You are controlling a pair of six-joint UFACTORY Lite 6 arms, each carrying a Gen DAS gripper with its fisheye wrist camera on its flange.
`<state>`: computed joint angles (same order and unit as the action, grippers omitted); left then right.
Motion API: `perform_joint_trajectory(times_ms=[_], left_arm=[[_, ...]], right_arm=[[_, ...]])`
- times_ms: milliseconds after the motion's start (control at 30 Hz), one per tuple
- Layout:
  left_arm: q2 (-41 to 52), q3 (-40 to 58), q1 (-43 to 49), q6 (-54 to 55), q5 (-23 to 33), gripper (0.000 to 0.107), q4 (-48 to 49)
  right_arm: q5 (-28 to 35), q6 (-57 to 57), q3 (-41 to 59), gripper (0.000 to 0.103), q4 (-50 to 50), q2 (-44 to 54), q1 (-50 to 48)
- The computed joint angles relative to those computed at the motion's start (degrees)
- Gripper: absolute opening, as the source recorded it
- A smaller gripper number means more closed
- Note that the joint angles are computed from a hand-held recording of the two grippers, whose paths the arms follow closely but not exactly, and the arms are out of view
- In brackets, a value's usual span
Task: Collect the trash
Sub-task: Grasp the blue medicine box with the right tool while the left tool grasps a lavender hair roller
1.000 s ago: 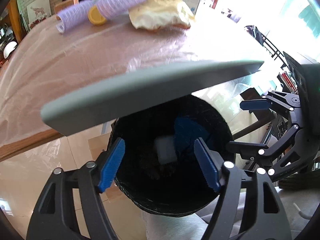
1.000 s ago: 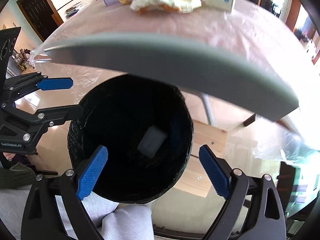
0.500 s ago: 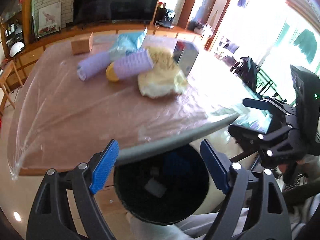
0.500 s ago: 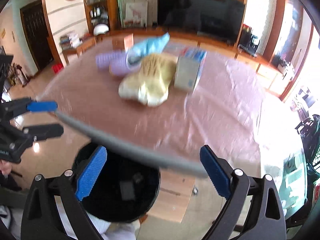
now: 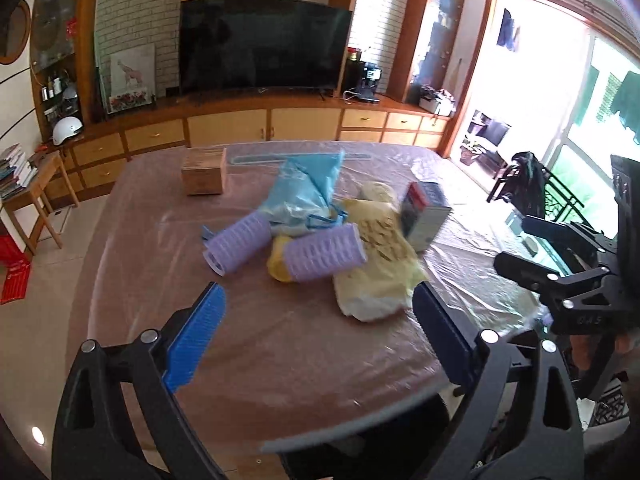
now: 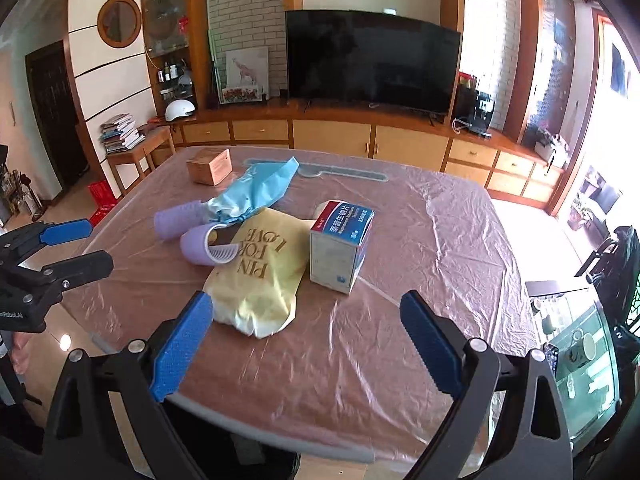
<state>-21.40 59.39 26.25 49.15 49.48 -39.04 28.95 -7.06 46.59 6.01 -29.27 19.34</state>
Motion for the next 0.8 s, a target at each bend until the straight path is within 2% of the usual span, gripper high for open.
perform_joint_trajectory(times_ms=[267,400,600,800], left_arm=[[18.11,9.88,-1.91,-0.53,-8.45,0.095,3.55],[26.93,16.59,-0.75,0.09,-8.90,0.095,5.11],[36.44,23.72,-0.29,1.81,-5.68,0.067,6.61],[39.97,25.22,-1.56,3.59,-6.07,0.061,7.43]], right_arm=[[-5.88,5.60,6.88,0.093,-2.12,14.61,-0.96],[-6.70,3.68,9.68,0.093,2.06,20.14,-2.08],[-6.40,2.26,14.54,0.086,7.18,27.63,-2.87],[-6.55,1.92,17.58,0.086,10.65,32.28,-3.25]])
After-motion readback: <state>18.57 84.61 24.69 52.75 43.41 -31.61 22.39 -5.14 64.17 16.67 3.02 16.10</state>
